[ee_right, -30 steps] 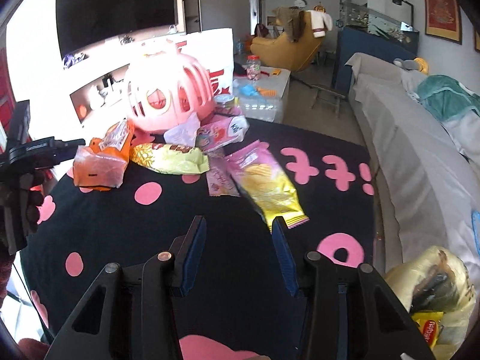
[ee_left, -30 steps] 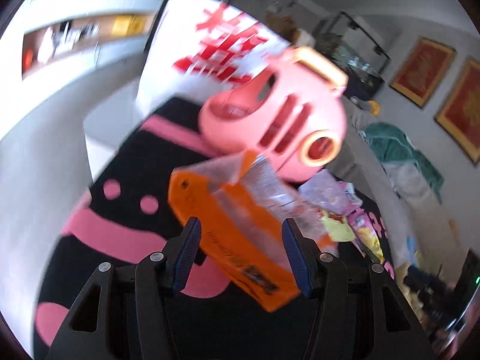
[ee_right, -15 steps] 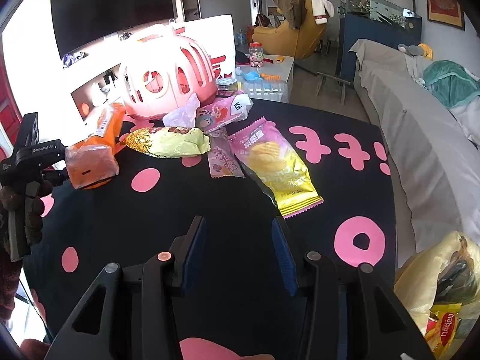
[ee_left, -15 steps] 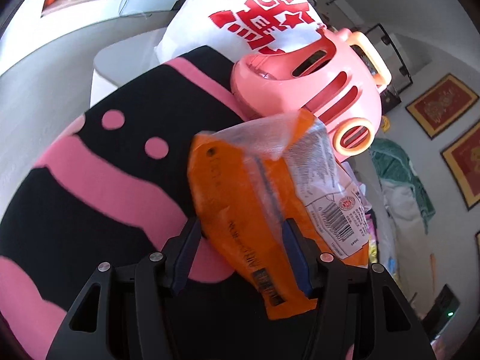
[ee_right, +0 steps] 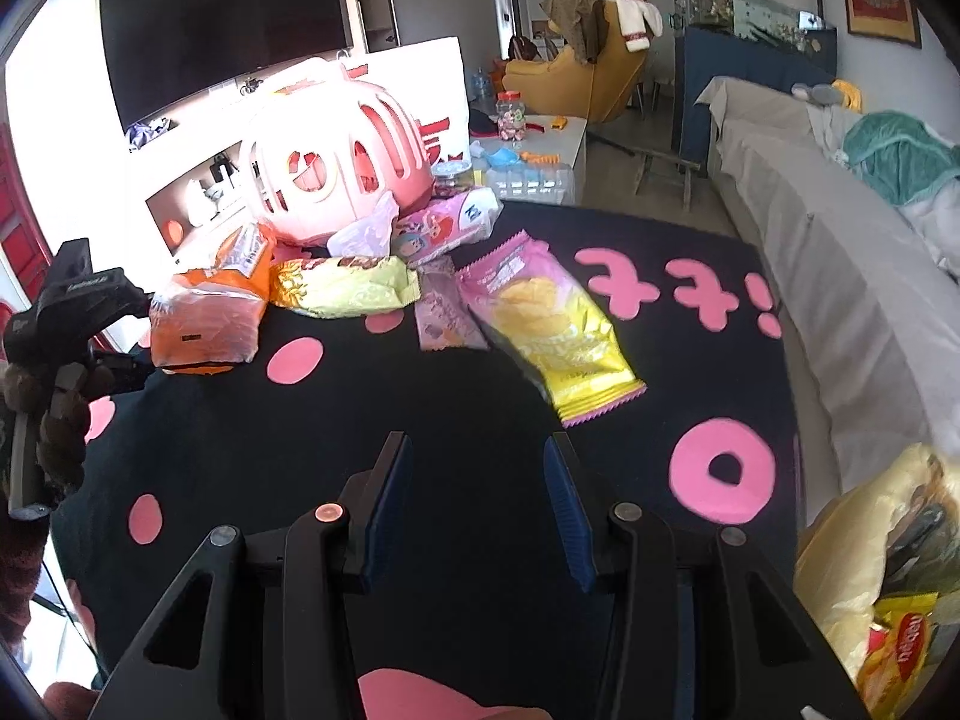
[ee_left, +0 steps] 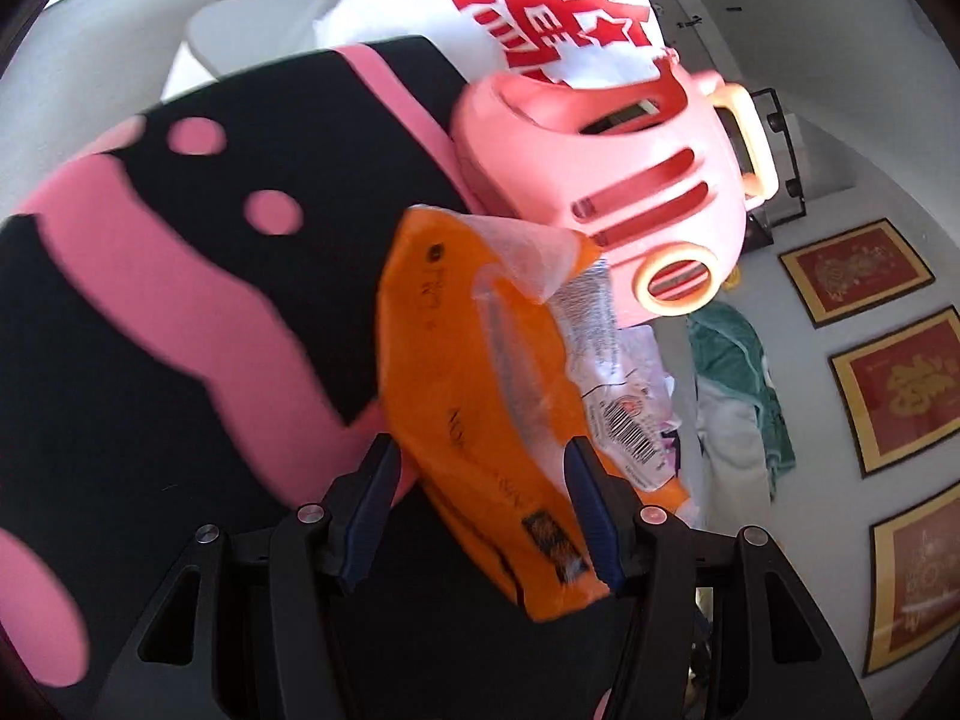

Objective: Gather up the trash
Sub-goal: 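Grasp the orange snack bag with the left tool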

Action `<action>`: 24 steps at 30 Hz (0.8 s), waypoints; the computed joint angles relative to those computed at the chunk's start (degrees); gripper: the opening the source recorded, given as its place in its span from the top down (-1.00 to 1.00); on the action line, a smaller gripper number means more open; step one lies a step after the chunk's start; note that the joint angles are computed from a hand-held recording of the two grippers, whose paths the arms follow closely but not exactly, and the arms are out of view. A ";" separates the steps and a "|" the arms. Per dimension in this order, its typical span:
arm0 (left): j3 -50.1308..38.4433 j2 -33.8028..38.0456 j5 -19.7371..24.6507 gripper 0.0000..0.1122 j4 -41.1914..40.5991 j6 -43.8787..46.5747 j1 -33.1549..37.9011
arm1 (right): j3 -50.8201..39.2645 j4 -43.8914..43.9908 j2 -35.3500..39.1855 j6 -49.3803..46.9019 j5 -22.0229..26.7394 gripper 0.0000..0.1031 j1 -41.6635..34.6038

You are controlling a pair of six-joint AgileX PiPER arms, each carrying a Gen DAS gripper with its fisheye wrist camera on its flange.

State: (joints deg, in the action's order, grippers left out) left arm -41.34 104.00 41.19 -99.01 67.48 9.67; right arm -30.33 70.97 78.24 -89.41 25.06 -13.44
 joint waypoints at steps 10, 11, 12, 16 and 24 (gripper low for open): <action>-3.66 0.28 3.33 0.44 11.68 -10.80 -0.90 | -6.78 -1.61 3.32 0.69 -3.52 0.17 7.51; -3.02 -0.55 3.73 0.55 11.55 -9.79 -0.36 | -7.96 -1.69 4.50 1.16 -4.01 0.17 8.98; -2.21 -1.99 3.79 0.60 11.71 -8.73 0.21 | -9.22 -1.67 5.75 1.45 -4.26 0.17 10.41; 1.20 -12.60 -3.45 0.82 14.60 -5.63 -0.16 | -14.86 -2.53 11.08 2.40 -5.09 0.17 16.70; 5.06 -25.90 -13.41 0.87 25.67 -6.06 -1.35 | -36.75 -23.47 27.62 23.68 1.99 0.15 24.78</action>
State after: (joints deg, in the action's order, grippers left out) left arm -36.29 78.10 27.78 -73.34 61.43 8.32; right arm -67.08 47.51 105.86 -65.73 27.05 11.33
